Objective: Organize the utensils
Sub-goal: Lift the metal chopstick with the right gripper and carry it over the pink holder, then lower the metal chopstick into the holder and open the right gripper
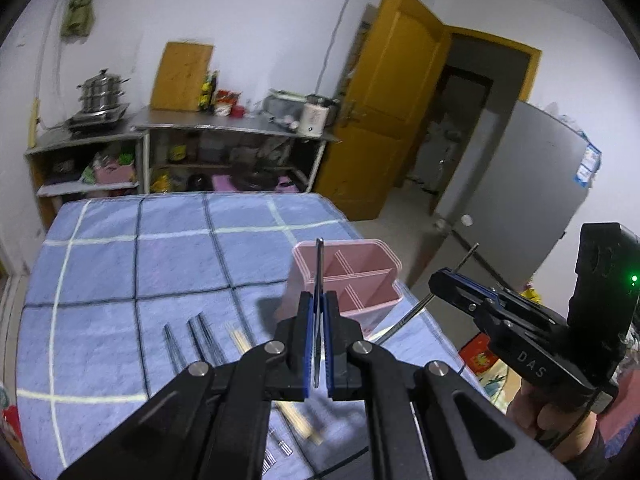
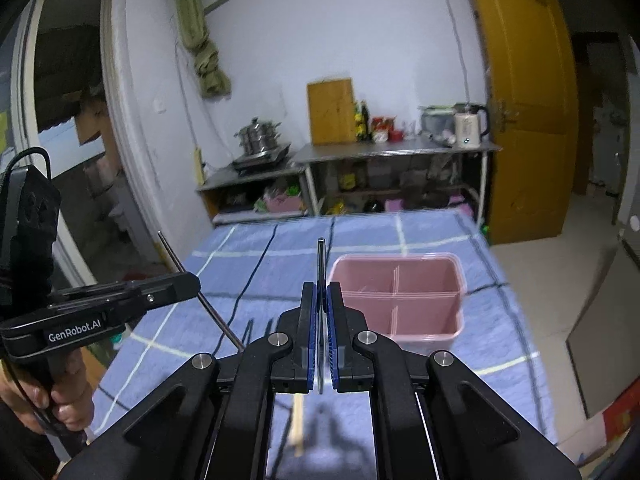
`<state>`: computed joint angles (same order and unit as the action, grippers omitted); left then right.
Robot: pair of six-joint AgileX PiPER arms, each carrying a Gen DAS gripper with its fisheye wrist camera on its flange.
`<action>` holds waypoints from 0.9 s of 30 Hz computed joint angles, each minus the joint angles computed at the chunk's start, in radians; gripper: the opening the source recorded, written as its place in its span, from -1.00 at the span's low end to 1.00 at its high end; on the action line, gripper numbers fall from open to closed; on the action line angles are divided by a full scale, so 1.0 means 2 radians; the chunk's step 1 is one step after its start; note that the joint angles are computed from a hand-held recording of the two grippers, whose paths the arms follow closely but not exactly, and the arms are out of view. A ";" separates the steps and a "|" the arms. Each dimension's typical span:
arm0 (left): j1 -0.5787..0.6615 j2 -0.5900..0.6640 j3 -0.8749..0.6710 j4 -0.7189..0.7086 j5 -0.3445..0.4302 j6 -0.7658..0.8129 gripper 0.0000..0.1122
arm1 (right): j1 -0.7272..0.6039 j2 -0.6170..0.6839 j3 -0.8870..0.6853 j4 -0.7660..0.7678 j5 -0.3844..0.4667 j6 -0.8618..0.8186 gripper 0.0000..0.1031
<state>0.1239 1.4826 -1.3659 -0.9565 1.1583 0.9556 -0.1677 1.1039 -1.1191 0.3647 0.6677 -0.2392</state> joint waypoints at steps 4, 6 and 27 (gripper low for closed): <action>-0.034 0.020 -0.047 -0.003 -0.008 -0.031 -0.91 | -0.039 0.009 -0.036 0.025 0.010 -0.023 -0.90; -0.049 0.034 -0.070 -0.002 -0.015 -0.047 -0.91 | -0.052 0.018 -0.051 0.036 0.010 -0.033 -0.90; -0.122 0.151 -0.116 0.044 -0.087 -0.073 -0.91 | -0.053 0.147 -0.046 0.085 -0.060 -0.078 -0.90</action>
